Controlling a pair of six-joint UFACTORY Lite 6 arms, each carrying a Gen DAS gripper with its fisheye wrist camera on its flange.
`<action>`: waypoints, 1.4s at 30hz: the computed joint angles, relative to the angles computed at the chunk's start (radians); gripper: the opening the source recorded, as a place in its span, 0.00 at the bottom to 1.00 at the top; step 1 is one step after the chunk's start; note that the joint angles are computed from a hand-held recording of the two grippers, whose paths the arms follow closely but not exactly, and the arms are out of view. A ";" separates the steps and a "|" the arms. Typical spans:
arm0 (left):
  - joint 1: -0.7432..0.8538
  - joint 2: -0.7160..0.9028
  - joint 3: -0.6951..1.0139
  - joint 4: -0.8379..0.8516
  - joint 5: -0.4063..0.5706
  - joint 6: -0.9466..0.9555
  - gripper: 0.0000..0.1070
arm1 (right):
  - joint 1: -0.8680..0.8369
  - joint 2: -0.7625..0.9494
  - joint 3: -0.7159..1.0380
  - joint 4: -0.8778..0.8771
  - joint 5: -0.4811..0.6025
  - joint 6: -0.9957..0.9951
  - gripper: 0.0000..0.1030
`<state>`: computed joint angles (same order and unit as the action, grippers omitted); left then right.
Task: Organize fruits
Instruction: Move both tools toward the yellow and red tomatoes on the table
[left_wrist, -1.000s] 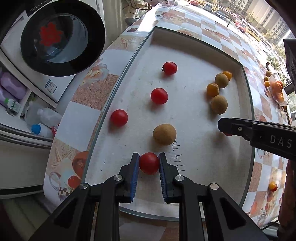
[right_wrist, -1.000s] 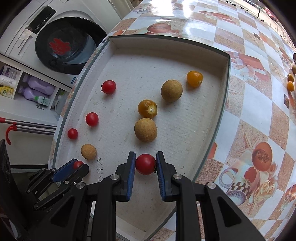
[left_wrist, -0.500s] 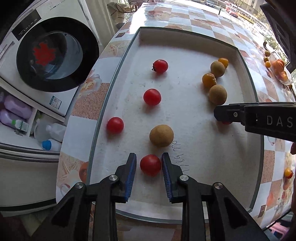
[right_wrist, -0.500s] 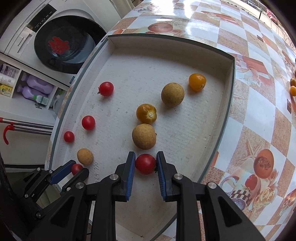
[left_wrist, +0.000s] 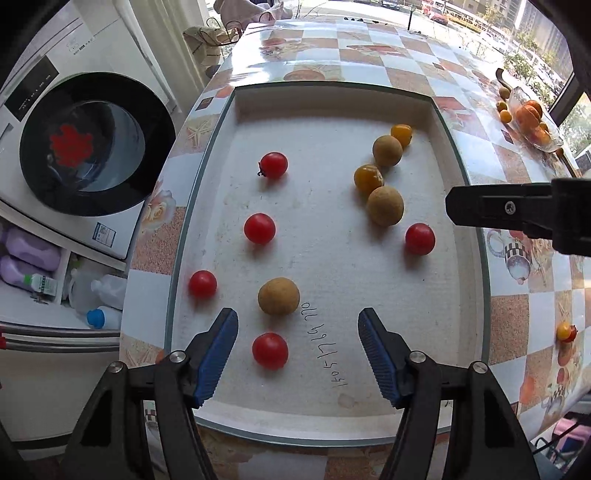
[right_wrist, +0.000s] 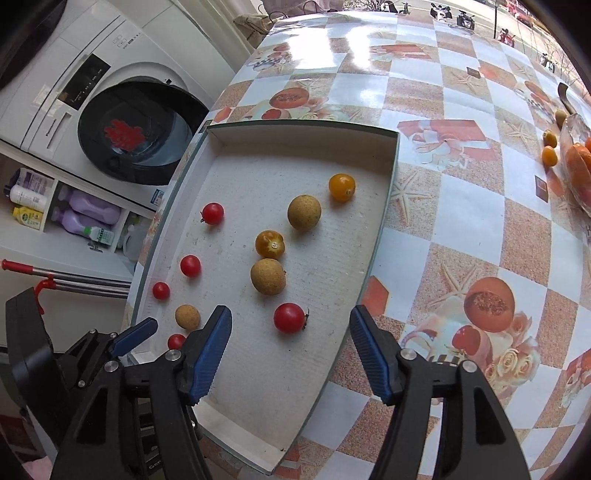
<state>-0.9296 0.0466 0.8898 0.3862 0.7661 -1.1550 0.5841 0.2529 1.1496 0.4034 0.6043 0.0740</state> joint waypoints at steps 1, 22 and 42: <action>-0.003 0.017 0.024 0.003 0.004 0.007 0.65 | -0.021 -0.030 -0.027 0.013 0.003 -0.009 0.69; -0.174 0.467 0.645 -0.117 0.050 0.289 0.65 | -0.617 -0.900 -0.765 -0.224 0.279 -0.097 0.69; -0.250 0.689 0.910 -0.230 0.113 0.412 0.65 | -0.676 -0.985 -0.917 -0.331 0.183 -0.135 0.38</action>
<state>-1.1798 0.7352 1.7998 0.1566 0.8795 -0.7430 -0.0917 -0.7323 0.2328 0.0725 0.7871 -0.0606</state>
